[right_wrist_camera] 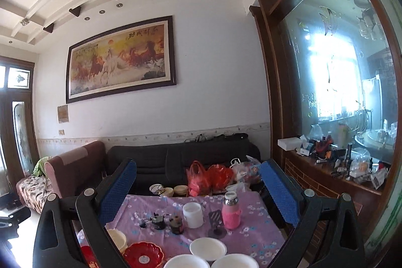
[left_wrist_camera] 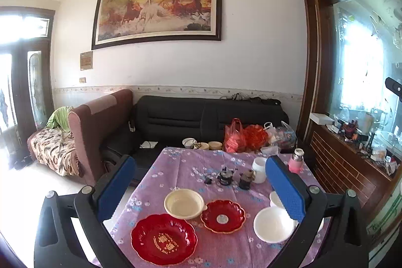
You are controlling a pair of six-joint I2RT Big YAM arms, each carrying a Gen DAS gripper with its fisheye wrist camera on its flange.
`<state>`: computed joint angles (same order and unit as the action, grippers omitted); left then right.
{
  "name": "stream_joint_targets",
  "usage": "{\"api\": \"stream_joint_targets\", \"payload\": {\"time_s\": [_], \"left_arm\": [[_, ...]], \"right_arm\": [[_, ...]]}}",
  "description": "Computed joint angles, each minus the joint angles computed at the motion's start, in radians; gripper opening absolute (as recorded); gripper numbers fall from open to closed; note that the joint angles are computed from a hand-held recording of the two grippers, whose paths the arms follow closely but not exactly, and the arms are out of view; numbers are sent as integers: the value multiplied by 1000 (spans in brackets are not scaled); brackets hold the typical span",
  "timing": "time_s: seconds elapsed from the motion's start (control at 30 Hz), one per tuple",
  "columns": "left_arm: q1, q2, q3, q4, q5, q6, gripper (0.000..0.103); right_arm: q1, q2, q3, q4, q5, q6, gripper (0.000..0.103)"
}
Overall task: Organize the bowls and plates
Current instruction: 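Move the right tool to the small red plate and grasp its rim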
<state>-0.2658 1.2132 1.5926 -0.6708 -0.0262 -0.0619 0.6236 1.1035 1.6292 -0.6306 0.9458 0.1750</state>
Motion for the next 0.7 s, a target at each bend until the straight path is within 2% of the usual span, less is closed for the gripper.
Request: {"api": "stream_joint_targets", "payload": {"time_s": [0.07,0.13,0.2,0.33,0.5,0.57,0.63,0.7], "left_arm": [[18,46,57,-6,40,-9,103],[27,67,44,10,73,-14,103],[25,90,1,29,94,-27,103],[18,130,-118,71,164,-67,103],[21,198,-226,168,188,-105,103],[28,222,-247,189,185,-99,103],[33,241,-262,208,189,-83,103],[37,260,-268,219,190,-73,103]], "right_arm": [[-31,56,114,-77,-33,4,102],[-81,107,172,-147,-117,46,102],[-139,144,160,-188,-248,111,102],[-247,246,51,-179,-522,226,102],[-320,510,45,-183,-807,292,99],[-336,628,90,-204,-904,315,89],[-346,738,152,-233,-965,331,84],[-350,841,241,-286,-982,338,83]]}}
